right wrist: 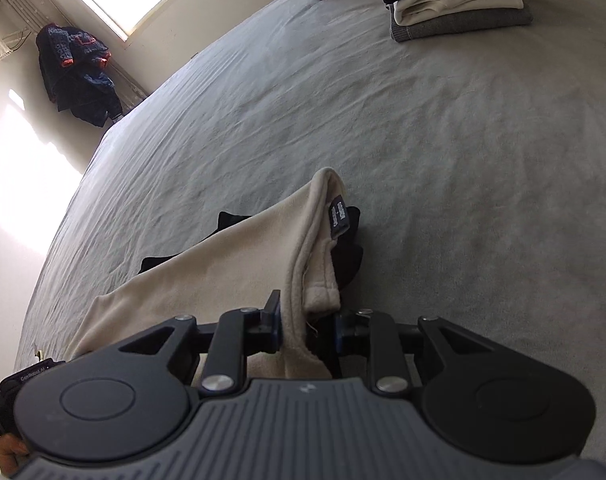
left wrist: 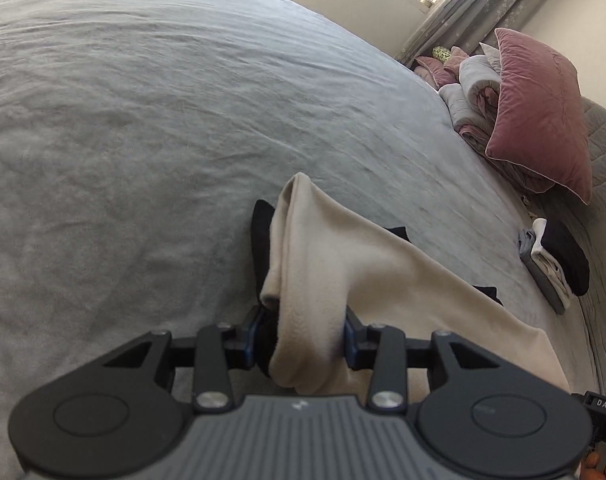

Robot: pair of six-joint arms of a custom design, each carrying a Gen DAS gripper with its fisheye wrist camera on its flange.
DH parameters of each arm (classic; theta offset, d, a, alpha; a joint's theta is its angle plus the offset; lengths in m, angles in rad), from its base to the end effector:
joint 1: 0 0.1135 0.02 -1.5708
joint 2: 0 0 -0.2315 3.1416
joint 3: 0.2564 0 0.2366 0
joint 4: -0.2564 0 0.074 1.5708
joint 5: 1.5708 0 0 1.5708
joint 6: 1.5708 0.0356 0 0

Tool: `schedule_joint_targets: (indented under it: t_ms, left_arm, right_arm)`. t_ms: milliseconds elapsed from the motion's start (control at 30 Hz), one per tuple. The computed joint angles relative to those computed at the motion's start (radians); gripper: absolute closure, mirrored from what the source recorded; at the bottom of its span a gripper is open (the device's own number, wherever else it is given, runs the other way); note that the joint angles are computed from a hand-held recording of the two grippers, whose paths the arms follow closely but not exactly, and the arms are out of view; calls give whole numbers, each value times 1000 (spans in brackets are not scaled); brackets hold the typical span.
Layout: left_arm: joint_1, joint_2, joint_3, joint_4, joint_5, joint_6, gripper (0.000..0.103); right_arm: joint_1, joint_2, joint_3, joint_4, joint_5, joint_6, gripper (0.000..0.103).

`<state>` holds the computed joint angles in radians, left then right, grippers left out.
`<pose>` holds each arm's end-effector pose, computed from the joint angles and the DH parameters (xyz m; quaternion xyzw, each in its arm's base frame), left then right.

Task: Fold clothes
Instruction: 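Lay the beige fold back down and open both grippers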

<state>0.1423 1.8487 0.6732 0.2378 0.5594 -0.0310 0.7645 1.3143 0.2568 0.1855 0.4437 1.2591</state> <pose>0.2884 0.0222 0.0640 0.0066 0.9174 -0.2453 0.3133 0.1507 0.1234 0.0862 0.2974 0.8702 0.1735 0.3524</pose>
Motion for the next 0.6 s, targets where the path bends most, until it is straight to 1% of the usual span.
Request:
schedule_joint_targets:
  t_ms: [67,100,167,200,233,267,300,333,400,433,467,533,600]
  left_arm:
    - [22,30,-59,135,32,29,58]
    - [29,44,-77,182,40,38,54]
    - [34,53,-97,240,43,47,50]
    - [31,47,-109,270,32,52,43]
    - [26,39,-128,313,6,58,33]
    - [19,33,-147,363,-26,62,28]
    - [13,29,-164,415,-64,62,19]
    - [9,23,-176,449,-93,62,14]
    - [4,7,-194,497,-119,41,9]
    - [-2,-2,-207,528,-129,23,4]
    - [-12,-10,-220,563,-140,9,1]
    - [-39,-26,-250,634,-161,-4,1]
    - [-78,-36,-266,676,-183,16,1]
  right_arm:
    - [25,56,-33,78,26,3,76]
    - [32,91,-41,115,38,3,73]
    - [48,125,-54,169,73,0,70]
    - [56,140,-61,195,91,-3,66]
    - [77,137,-53,171,125,0,60]
    - [99,128,-35,116,174,2,57]
    - [118,126,-14,56,228,4,49]
    - [136,126,6,3,281,8,43]
    - [167,149,35,-60,402,7,37]
    - [181,165,47,-71,455,4,36]
    - [190,184,58,-68,495,-6,35]
    - [201,226,85,-41,545,-42,26]
    - [212,290,123,8,580,-107,19]
